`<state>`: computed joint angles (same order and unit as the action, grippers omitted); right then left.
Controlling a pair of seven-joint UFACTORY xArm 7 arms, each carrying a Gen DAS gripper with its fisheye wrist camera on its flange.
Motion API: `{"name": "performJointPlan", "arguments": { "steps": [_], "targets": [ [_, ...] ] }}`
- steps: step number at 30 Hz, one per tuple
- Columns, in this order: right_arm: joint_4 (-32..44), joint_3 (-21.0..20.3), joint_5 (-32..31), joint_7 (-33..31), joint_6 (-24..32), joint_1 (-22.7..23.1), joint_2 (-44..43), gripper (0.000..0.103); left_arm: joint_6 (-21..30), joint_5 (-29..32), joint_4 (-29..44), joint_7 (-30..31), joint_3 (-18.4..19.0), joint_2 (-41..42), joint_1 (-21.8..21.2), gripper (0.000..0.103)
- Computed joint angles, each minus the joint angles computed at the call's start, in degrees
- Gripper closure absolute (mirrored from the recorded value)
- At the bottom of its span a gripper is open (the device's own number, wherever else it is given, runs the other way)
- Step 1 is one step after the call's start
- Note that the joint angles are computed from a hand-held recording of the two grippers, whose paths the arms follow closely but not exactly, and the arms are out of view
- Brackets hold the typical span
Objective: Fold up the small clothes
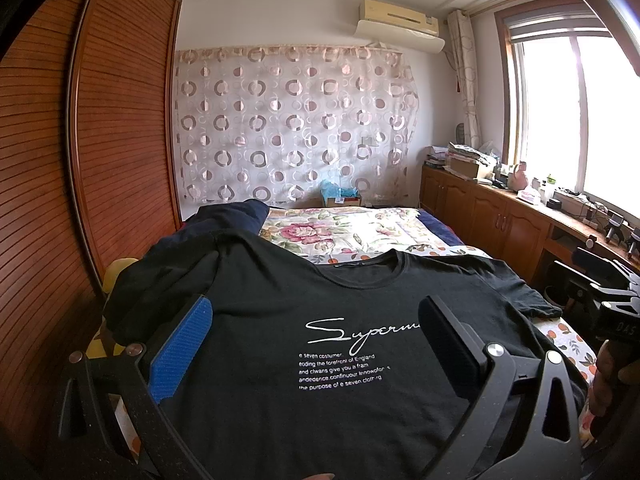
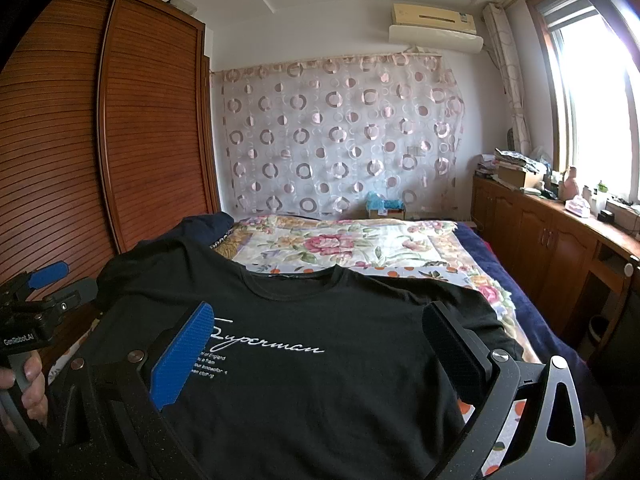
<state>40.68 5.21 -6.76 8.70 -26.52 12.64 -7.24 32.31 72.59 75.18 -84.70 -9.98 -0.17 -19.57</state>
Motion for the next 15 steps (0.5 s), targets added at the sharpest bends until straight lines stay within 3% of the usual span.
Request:
{"name": "performJointPlan", "arguments": {
  "steps": [15],
  "targets": [
    [0.03,-0.04,-0.23,0.12,0.02,-0.02,-0.02,0.000,-0.01,0.14,-0.03,-0.17,0.03,-0.02,-0.03,0.000]
  ]
}}
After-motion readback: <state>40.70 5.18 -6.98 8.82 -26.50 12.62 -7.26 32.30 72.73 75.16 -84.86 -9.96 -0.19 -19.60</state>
